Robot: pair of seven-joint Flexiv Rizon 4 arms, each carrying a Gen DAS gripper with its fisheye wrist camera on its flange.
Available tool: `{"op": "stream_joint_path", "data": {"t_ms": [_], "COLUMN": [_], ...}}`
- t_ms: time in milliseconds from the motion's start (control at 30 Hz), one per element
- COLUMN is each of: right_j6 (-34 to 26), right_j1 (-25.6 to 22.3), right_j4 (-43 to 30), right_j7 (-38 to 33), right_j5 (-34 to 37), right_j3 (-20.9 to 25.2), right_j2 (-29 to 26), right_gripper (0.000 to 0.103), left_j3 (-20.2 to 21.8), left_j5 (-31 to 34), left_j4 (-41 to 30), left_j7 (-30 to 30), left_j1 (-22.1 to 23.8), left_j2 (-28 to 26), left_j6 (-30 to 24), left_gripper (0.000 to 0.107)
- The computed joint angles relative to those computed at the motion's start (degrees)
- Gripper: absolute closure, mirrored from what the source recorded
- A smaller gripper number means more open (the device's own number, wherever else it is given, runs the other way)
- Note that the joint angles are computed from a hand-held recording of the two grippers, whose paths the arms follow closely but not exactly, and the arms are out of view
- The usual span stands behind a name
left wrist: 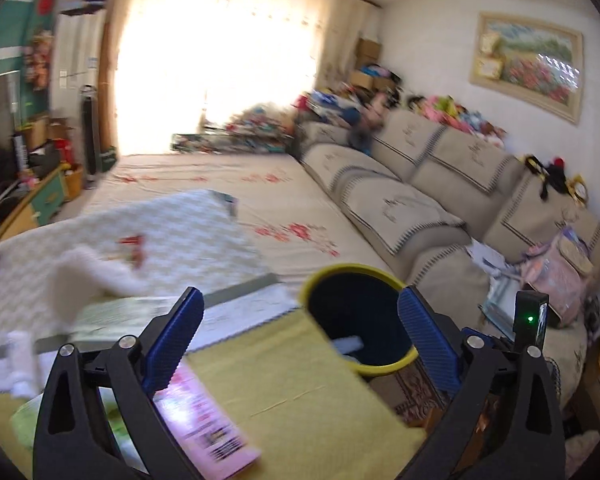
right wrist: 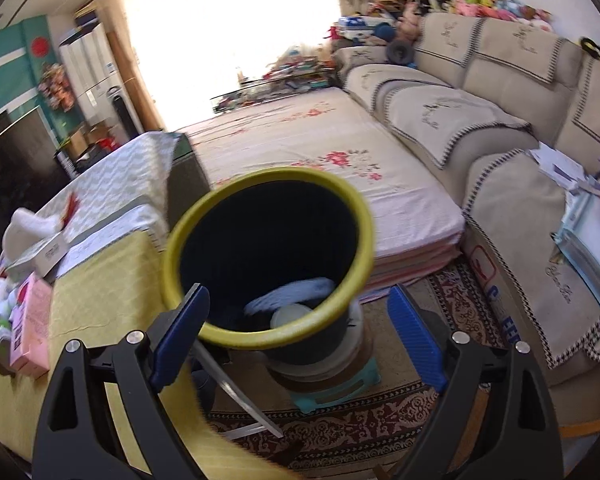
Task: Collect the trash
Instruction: 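Grasp the white foam net with the left gripper and drop it into the bin, then grasp the pink strawberry milk carton with the right gripper and lift it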
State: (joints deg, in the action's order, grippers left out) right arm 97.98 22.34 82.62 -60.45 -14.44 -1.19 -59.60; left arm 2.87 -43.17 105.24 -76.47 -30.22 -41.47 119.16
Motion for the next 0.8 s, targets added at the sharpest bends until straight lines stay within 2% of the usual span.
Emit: {"op": "stream_joint_path", "data": {"t_ms": [100,167,300,467,600,800], "right_j6": [0.62,0.94,2.79,3.71,2.64,-0.3], "right_j1": [0.13,-1.0,-3.74,-8.63,-6.42,1.51], "right_j4": [0.51,0.59,1.53,2.79,3.33,2.12], "right_j7": [-2.72,-5.15,-10.08,-16.38,-18.52,-18.34], "right_j5": [-2.29,-4.23,-7.87,-14.41,-15.55,-11.65], "right_j3": [3.02,6.85,14.94,26.06,25.87,19.33], "right_j2": [0.53,0.62,0.4,-1.15,-0.78,0.04], "right_gripper": [0.017,0.017,0.017,0.017,0.017,0.026], "left_j3": [3.33,3.65,1.4,-1.42,-3.89,-5.94], "left_j5": [-8.15,-14.02,-15.8,-18.03,-15.35,-12.52], "left_j4": [8.62,13.27,23.67,32.07,37.27,40.04], "left_j7": [0.63,1.92,-3.29,-7.94,-13.65,-18.31], "left_j1": [-4.49,-6.37,-4.76,-2.48,0.79,3.37], "left_j2": [4.13,6.37,10.93,13.75,14.95,14.71], "left_j6": [6.39,9.76,15.62,20.6,23.58,25.64], "left_gripper": [0.009,0.009,0.009,0.009,0.009,0.009]}}
